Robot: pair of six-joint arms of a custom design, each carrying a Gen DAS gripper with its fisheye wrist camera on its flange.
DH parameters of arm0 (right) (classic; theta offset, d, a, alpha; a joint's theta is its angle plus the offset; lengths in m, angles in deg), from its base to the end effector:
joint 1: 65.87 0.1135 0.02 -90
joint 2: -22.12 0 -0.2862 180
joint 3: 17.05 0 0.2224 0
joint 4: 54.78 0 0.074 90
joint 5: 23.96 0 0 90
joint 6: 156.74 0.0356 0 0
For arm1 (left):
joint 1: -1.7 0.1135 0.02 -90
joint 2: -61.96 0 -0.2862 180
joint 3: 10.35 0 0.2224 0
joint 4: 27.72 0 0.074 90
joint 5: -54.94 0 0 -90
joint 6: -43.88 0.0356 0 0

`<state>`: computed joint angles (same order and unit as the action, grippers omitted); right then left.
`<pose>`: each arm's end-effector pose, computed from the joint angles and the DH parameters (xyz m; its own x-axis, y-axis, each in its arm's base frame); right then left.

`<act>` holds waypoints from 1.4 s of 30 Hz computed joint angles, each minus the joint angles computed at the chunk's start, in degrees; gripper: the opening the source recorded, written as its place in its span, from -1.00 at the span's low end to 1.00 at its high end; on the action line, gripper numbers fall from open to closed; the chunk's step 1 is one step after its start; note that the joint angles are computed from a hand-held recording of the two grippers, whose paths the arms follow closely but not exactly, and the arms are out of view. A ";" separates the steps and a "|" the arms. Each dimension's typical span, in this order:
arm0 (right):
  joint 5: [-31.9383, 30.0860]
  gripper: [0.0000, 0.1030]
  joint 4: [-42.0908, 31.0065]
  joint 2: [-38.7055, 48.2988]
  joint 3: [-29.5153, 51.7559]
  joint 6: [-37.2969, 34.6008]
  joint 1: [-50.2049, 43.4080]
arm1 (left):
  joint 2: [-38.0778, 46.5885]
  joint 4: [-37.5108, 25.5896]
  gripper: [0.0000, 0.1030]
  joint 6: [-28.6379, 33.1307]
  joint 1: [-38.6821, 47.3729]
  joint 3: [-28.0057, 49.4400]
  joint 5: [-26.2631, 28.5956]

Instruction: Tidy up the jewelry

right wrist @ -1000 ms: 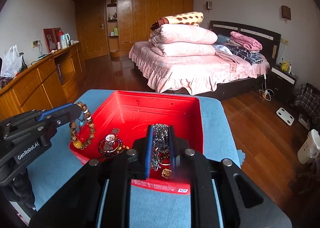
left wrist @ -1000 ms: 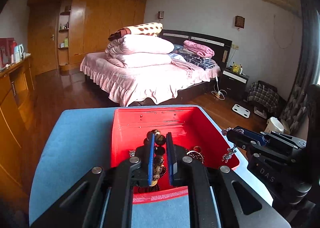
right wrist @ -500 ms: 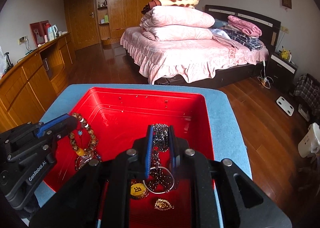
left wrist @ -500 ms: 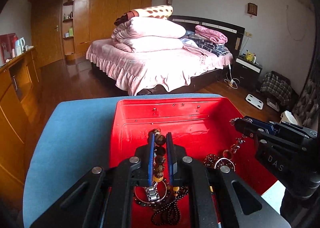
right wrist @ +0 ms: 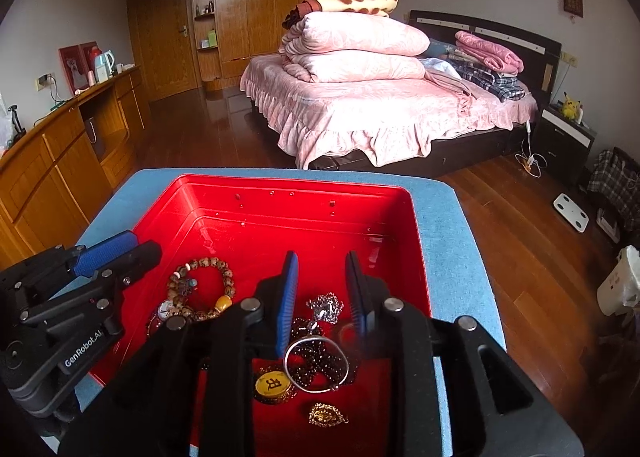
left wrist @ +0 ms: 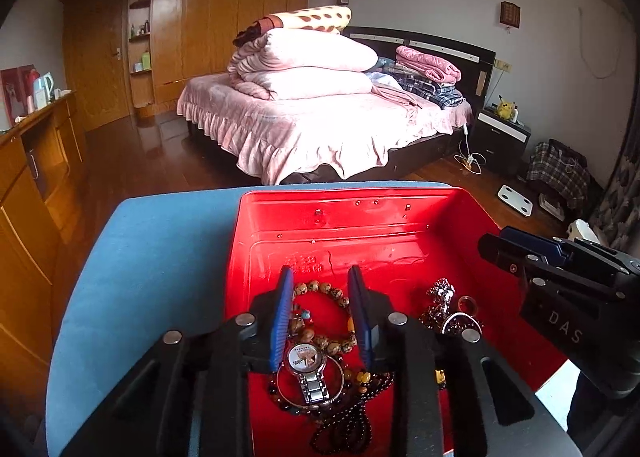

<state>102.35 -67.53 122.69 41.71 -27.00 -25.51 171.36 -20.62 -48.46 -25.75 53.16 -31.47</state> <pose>0.2406 0.1768 0.1629 -0.6437 0.1290 -0.7543 0.1968 0.9804 -0.0003 0.3142 -0.1657 0.1551 -0.5760 0.2533 -0.7772 0.4803 0.8742 -0.0710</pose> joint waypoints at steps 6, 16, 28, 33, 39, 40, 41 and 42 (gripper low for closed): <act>1.15 -0.52 -1.16 -1.55 -1.46 1.84 1.68 | -1.93 0.48 -0.44 -0.62 -0.23 -2.24 -1.08; 4.11 -0.52 -3.77 -3.17 -2.73 4.93 5.60 | -5.80 2.31 -0.42 -1.28 -1.78 -6.47 -2.92; 8.20 -0.52 -5.70 -6.28 -6.57 11.69 12.85 | -10.29 6.90 -0.39 -1.85 -3.99 -14.98 -5.71; 11.01 -0.52 -8.47 -6.78 -6.73 16.17 17.74 | -12.44 8.70 -0.34 -1.87 -5.69 -18.66 -7.59; 13.36 -0.52 -11.51 -6.51 -6.40 20.70 21.84 | -14.34 10.52 -0.32 -2.08 -7.42 -21.80 -9.44; 13.70 -0.52 -12.07 -6.39 -6.30 21.45 22.39 | -14.72 10.80 -0.32 -2.13 -7.64 -22.34 -9.75; 13.99 -0.52 -12.62 -6.22 -6.21 22.27 22.97 | -15.06 11.15 -0.32 -2.24 -7.84 -22.95 -10.03; 14.19 -0.52 -12.93 -6.16 -6.18 22.89 23.43 | -15.32 11.52 -0.32 -2.36 -8.06 -23.49 -10.18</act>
<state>116.54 -80.46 116.53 35.53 -4.11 -2.07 156.04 -9.10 -50.81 -33.81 29.67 -41.66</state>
